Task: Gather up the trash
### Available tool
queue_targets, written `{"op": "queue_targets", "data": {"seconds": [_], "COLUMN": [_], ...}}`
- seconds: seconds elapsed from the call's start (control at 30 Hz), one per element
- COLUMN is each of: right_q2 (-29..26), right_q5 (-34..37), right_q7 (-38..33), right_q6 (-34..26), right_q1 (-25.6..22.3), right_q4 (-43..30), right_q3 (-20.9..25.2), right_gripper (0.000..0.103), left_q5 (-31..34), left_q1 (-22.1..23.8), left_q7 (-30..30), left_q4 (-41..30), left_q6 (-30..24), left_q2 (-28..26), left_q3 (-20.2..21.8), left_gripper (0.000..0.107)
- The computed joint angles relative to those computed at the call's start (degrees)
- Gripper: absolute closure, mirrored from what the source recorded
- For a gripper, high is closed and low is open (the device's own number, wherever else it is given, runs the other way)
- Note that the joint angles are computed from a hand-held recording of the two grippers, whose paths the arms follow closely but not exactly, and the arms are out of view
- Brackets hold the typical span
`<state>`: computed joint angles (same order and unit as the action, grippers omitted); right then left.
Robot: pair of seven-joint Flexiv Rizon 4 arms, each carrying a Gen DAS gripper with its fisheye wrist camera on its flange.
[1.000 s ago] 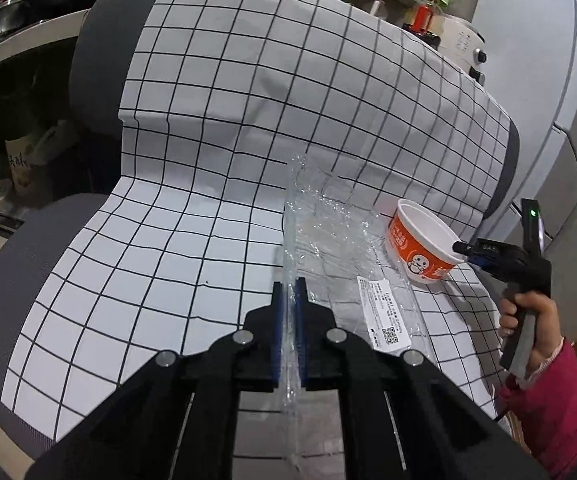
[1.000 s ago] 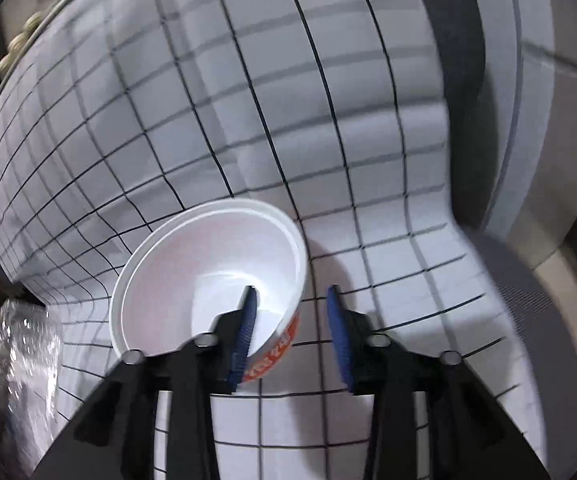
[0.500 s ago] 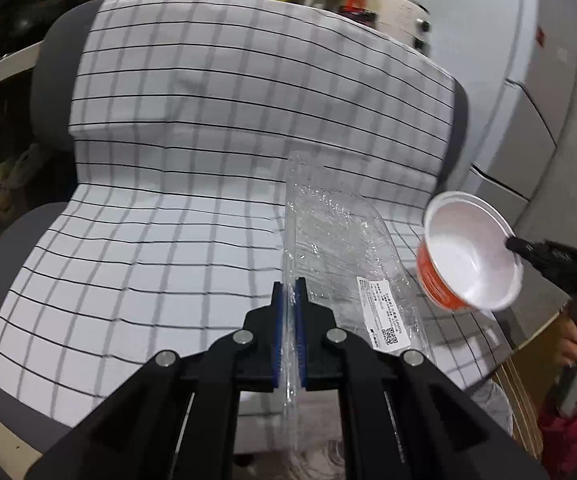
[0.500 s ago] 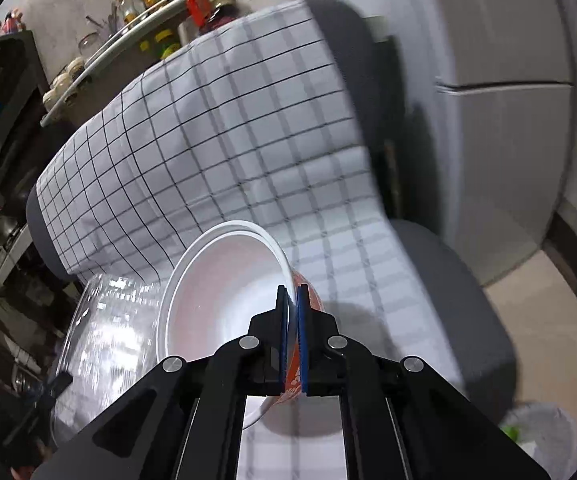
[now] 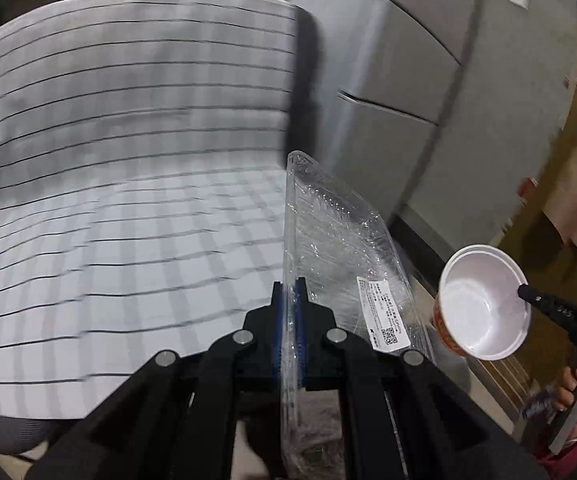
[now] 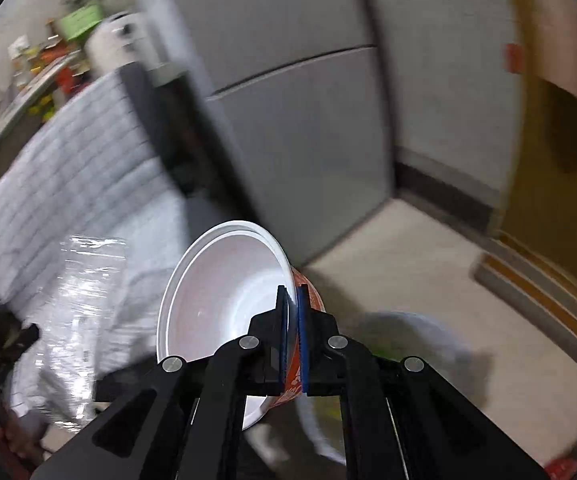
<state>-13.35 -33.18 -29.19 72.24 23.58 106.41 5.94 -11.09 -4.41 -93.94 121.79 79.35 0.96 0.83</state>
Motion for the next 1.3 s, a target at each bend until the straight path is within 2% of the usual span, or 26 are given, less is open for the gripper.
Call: {"op": "queue_targets", "data": {"seconds": [0.13,0.23,0.3,0.33,0.4,0.53,0.67,0.7,0.73,0.77,0.8,0.97,1.03,1.27,1.3], "right_q2": [2.4,2.0,0.7,0.5,0.3,2.5,4.2,4.7,4.8,4.9,5.1,4.5,3.8,3.5,3.7], "right_q5": [-1.9,1.2,5.6,7.0,9.1,1.2,-4.6,-6.1,-7.0,-7.9,-8.6,-5.4,-3.1,0.0,-0.4], "right_q7": [4.5,3.9,0.6,-0.3,-1.4,4.8,9.6,10.7,11.3,11.8,12.0,6.5,2.8,-7.9,-8.6], "right_q6": [-2.5,-3.2,-3.4,-3.1,-1.5,2.1,3.6,3.7,3.7,3.5,3.3,2.2,1.4,-3.4,-4.1], "right_q1": [-1.7,-3.6,-4.8,-5.2,-5.7,-4.8,-6.3,-6.7,-7.1,-7.4,-7.6,-8.0,-7.3,-2.9,-2.0], "right_q4": [5.0,6.6,6.0,6.1,6.6,9.5,10.9,11.2,11.2,11.0,11.1,9.1,7.6,4.1,3.8], "right_q3": [-1.4,-0.3,1.0,1.3,1.2,-3.2,-4.3,-4.4,-4.2,-4.0,-3.8,-0.9,0.3,3.0,3.2], "right_gripper": [0.097,0.095,0.093,0.090,0.079,0.076,0.074,0.073,0.072,0.071,0.069,0.066,0.064,0.044,0.039], "left_q5": [-2.2,-3.3,-3.9,-4.4,-5.6,-8.3,-10.9,-12.3,-12.5,-12.7,-12.8,-9.5,-5.3,5.0,6.8], "left_q1": [-2.0,-3.4,-4.2,-4.5,-5.0,-5.9,-6.7,-6.5,-6.9,-7.3,-7.5,-8.3,-9.1,-8.1,-7.9], "left_q7": [4.0,5.9,6.9,7.7,9.5,14.2,18.0,19.4,19.4,18.9,18.8,16.2,12.4,1.9,0.2], "left_q4": [-2.5,-4.8,-6.3,-7.1,-8.3,-11.8,-15.6,-16.6,-17.4,-17.9,-18.1,-16.4,-15.6,-12.0,-11.7], "left_q6": [-0.6,-1.7,-2.5,-2.9,-3.4,-5.3,-8.7,-10.2,-11.3,-11.5,-11.2,-10.0,-10.0,-11.0,-11.3], "left_q2": [-3.1,-5.5,-7.2,-8.1,-9.7,-13.7,-17.6,-18.7,-19.4,-20.1,-20.4,-17.9,-16.1,-8.7,-7.8], "left_q3": [-2.4,-3.7,-4.5,-4.9,-5.8,-8.1,-10.4,-11.3,-11.2,-10.9,-10.7,-7.4,-4.5,-0.5,-0.3], "left_gripper": [0.103,0.103,0.103,0.103,0.103,0.103,0.102,0.091,0.063,0.050,0.045,0.045,0.040,0.022,0.018]}}
